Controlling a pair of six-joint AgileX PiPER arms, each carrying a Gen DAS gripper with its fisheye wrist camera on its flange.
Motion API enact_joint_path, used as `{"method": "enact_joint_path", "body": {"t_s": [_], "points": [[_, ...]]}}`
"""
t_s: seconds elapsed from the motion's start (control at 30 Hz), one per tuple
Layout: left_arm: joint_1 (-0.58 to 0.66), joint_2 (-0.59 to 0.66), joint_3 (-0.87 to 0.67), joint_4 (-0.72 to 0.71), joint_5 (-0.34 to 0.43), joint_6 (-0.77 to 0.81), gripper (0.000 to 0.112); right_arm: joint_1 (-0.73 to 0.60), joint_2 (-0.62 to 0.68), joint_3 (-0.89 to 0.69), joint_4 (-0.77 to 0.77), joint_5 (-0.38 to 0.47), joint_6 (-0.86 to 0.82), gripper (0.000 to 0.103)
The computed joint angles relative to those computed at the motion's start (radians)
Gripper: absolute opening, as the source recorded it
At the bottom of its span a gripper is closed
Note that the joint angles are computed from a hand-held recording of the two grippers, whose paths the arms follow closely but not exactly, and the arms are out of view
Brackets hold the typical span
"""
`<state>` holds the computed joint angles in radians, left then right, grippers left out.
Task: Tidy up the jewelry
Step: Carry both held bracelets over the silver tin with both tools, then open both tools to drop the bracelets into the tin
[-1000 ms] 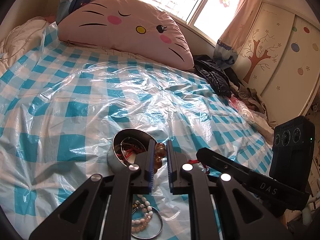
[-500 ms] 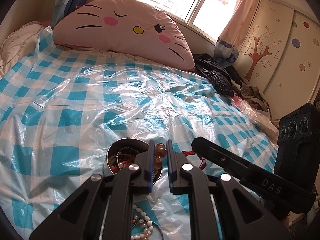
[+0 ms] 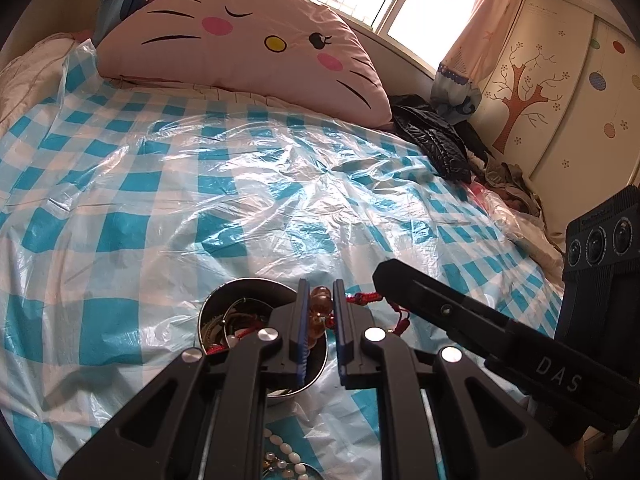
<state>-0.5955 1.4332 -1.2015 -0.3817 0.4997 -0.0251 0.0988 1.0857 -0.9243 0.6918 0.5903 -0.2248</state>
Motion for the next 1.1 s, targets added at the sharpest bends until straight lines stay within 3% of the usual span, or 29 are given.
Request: {"method": "enact_joint_path", "body": {"t_s": [0.2,0.37,0.47,0.53,0.6,0.77,0.83,0.9,1.1], "points": [[0.028,0.033,-0.008,-0.036,0.019,0.014,0.012,0.006,0.029,-0.007,0.014,-0.003,-0.013,0.008],[0.053,0.081,-0.042,-0.012,0.086,-0.041,0.012,0.028,0.067,-0.022,0.001,-0.006,-0.008,0.007],[0.071,0.070,-0.036,0.021,0.087,-0.098,0.013,0.034,0.092,-0.028,0.010,-0.004,-0.014,0.008],[0.086,0.054,-0.024,0.044,0.075,-0.140,0.028,0.039,0.113,-0.034,0.020,-0.007,-0.020,0.008],[0.094,0.033,-0.008,0.095,0.053,-0.207,0.036,0.042,0.139,-0.043,0.037,-0.007,-0.032,0.008],[0.110,0.002,0.012,0.178,0.024,-0.304,0.039,0.065,0.245,-0.096,0.036,0.013,-0.031,0.008],[0.114,0.000,0.013,0.196,0.022,-0.324,0.044,0.085,0.303,-0.133,-0.048,0.039,0.055,0.015],[0.112,0.002,0.009,0.217,0.026,-0.345,0.047,0.106,0.352,-0.165,-0.158,0.080,0.162,0.037],[0.096,0.007,-0.003,0.315,0.043,-0.430,0.054,0.130,0.323,-0.156,-0.240,0.088,0.208,0.049]]}}
